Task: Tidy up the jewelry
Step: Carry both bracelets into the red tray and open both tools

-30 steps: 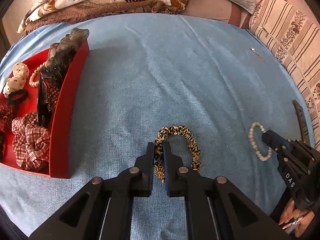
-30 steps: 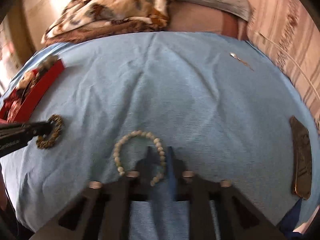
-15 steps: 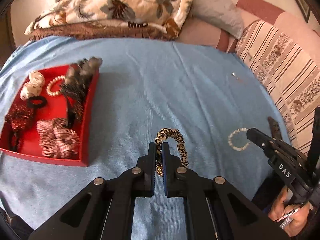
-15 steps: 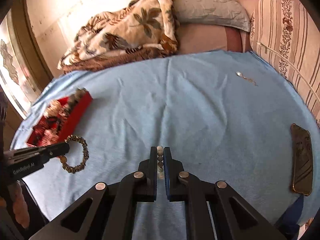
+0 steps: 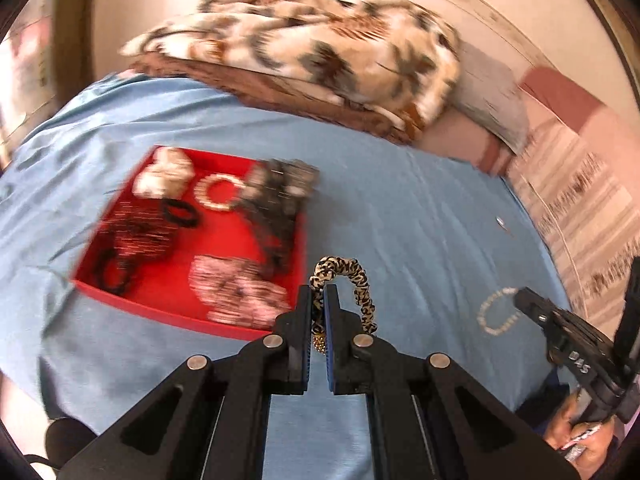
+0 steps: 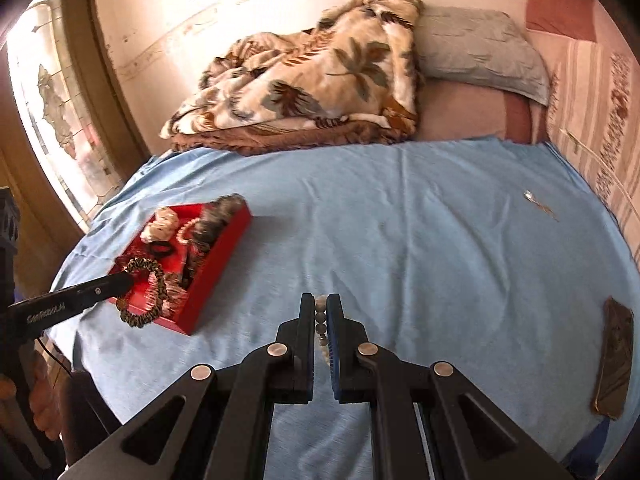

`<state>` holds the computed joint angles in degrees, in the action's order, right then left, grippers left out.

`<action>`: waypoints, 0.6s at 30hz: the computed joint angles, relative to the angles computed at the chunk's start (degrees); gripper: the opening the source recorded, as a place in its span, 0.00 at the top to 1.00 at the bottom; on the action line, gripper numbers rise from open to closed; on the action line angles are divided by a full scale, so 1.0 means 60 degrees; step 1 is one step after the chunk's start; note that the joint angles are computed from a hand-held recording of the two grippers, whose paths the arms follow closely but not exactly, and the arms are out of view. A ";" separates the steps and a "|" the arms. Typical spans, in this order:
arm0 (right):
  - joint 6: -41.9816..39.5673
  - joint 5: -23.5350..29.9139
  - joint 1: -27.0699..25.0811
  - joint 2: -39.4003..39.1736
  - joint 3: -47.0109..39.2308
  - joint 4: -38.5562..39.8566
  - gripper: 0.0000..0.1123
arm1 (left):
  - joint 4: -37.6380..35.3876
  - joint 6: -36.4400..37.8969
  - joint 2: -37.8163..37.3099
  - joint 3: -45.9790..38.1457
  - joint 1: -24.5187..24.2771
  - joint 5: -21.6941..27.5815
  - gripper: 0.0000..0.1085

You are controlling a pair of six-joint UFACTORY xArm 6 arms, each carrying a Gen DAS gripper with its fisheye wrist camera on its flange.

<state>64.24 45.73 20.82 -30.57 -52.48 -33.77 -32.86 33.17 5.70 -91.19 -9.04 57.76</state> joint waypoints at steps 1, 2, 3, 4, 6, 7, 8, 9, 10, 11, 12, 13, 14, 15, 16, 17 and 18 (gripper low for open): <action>-0.0104 -0.0051 0.0016 0.0218 -0.0217 0.0031 0.94 | 0.0013 -0.0066 0.0133 -0.0139 0.0162 -0.0034 0.95; -0.0195 -0.0101 0.0024 0.0384 -0.0380 0.0069 0.94 | 0.0021 -0.0137 0.0241 -0.0246 0.0289 -0.0050 0.95; -0.0316 -0.0174 0.0029 0.0580 -0.0576 0.0132 0.94 | 0.0063 -0.0300 0.0483 -0.0502 0.0499 -0.0034 0.95; -0.0460 -0.0259 0.0038 0.0836 -0.0827 0.0202 0.94 | 0.0106 -0.0394 0.0632 -0.0664 0.0604 -0.0022 0.95; -0.0721 -0.0374 0.0058 0.1271 -0.1263 0.0330 0.94 | 0.0226 -0.0722 0.1095 -0.1148 0.0923 0.0036 0.95; -0.0921 -0.0470 0.0069 0.1609 -0.1599 0.0450 0.94 | 0.0226 -0.0850 0.1347 -0.1430 0.1058 0.0134 0.95; -0.1081 -0.0549 0.0075 0.1858 -0.1847 0.0556 0.94 | 0.0205 -0.0999 0.1578 -0.1684 0.1205 0.0237 0.95; -0.1192 -0.0601 0.0079 0.2031 -0.2020 0.0634 0.94 | 0.0180 -0.1146 0.1818 -0.1953 0.1330 0.0353 0.95; -0.1380 -0.0679 0.0095 0.2363 -0.2349 0.0764 0.94 | 0.0142 -0.1260 0.1999 -0.2148 0.1427 0.0443 0.95; -0.1558 -0.0746 0.0086 0.2631 -0.2612 0.0892 0.94 | 0.0093 -0.1374 0.2211 -0.2391 0.1522 0.0570 0.95; -0.1716 -0.0794 0.0113 0.2937 -0.2911 0.1012 0.94 | 0.0054 -0.1466 0.2418 -0.2632 0.1577 0.0695 0.95; -0.1970 -0.0848 0.0123 0.3380 -0.3353 0.1205 0.94 | 0.0008 -0.1467 0.2495 -0.2702 0.1613 0.0747 0.95; -0.2070 -0.0860 0.0142 0.3608 -0.3582 0.1286 0.94 | -0.0064 -0.1476 0.2609 -0.2818 0.1634 0.0802 0.95; -0.2251 -0.0880 0.0153 0.3947 -0.3928 0.1440 0.94 | -0.0179 -0.1469 0.2785 -0.2999 0.1659 0.0888 0.95; -0.2526 -0.0906 0.0145 0.4428 -0.4430 0.1694 0.94 | -0.0224 -0.1475 0.2867 -0.3081 0.1673 0.0944 0.95; -0.2648 -0.0910 0.0147 0.4648 -0.4665 0.1821 0.94 | -0.0282 -0.1510 0.3014 -0.3242 0.1677 0.1052 0.95; -0.2841 -0.0912 0.0141 0.5002 -0.5043 0.2018 0.94 | -0.0404 -0.1521 0.3201 -0.3443 0.1689 0.1213 0.95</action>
<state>47.19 40.25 21.67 -0.56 -82.74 -21.66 -35.28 24.05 24.91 -111.84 1.10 65.04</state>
